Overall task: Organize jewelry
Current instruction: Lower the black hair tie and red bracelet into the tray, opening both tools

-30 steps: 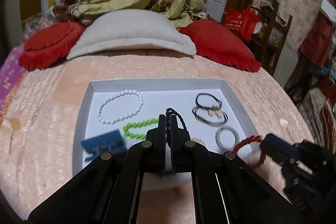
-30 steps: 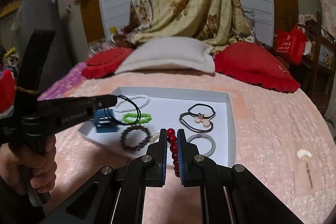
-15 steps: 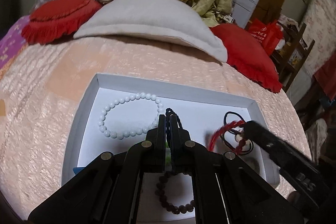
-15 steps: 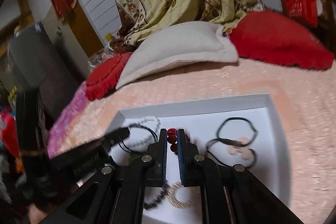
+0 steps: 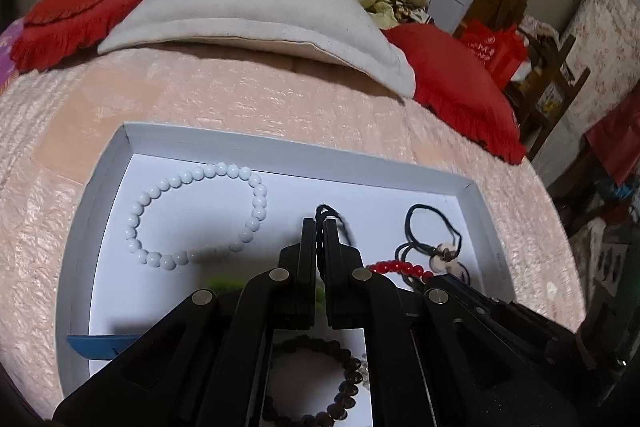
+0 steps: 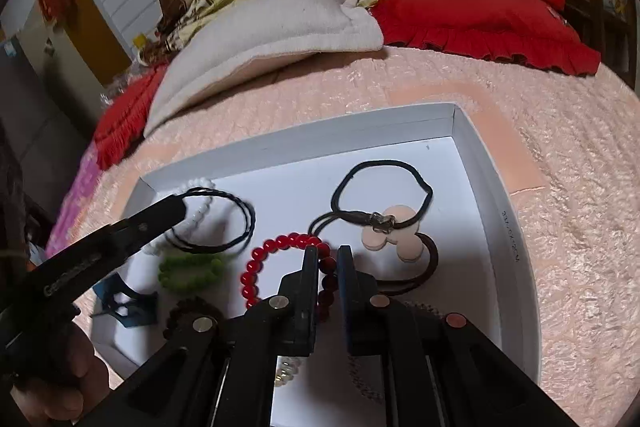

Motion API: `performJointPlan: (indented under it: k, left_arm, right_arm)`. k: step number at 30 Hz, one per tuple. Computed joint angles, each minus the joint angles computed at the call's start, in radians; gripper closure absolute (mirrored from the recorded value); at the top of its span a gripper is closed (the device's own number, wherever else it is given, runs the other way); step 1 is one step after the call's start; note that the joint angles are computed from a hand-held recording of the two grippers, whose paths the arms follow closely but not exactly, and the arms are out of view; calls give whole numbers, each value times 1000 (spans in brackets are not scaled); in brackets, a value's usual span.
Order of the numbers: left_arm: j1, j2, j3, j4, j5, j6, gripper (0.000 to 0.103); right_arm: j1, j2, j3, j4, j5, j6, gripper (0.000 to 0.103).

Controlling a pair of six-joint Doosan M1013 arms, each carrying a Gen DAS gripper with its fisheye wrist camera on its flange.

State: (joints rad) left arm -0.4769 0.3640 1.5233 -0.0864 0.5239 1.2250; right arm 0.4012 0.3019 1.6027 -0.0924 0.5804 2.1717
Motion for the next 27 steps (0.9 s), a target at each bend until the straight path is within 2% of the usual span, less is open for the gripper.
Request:
performJointPlan:
  k: [2, 5, 6, 7, 8, 9, 10, 16, 23, 25, 27]
  left_arm:
    - [-9, 0, 2, 58, -3, -38, 102]
    - [-12, 3, -2, 116, 11, -82, 99]
    - [-8, 4, -2, 102, 16, -75, 92]
    - [-6, 3, 0, 94, 16, -74, 79]
    - [-5, 1, 4, 101, 13, -84, 70]
    - [-5, -1, 7, 125, 8, -106, 52]
    - [-7, -5, 12, 158, 1, -135, 49]
    - [5, -31, 32, 142, -40, -134, 47]
    - [-15, -94, 104, 254, -73, -158, 47]
    - [-29, -128, 146, 314, -91, -169, 47]
    - [-47, -169, 200, 453, -105, -265, 47]
  right_arm:
    - [-1, 8, -10, 14, 27, -25, 95]
    - [-1, 9, -9, 24, 32, -39, 87]
    - [0, 8, -8, 23, 32, -43, 76]
    - [3, 5, -6, -3, 31, -24, 63]
    - [6, 1, -2, -25, 28, -6, 59]
    - [6, -3, 3, -29, 23, -4, 59]
    - [5, -5, 4, -22, 20, -9, 59]
    - [13, -35, 31, -89, -11, 36, 59]
    - [27, -85, 85, -155, -36, 64, 59]
    - [28, -108, 112, -154, -46, 72, 59]
    - [25, -129, 139, -134, -55, 67, 59]
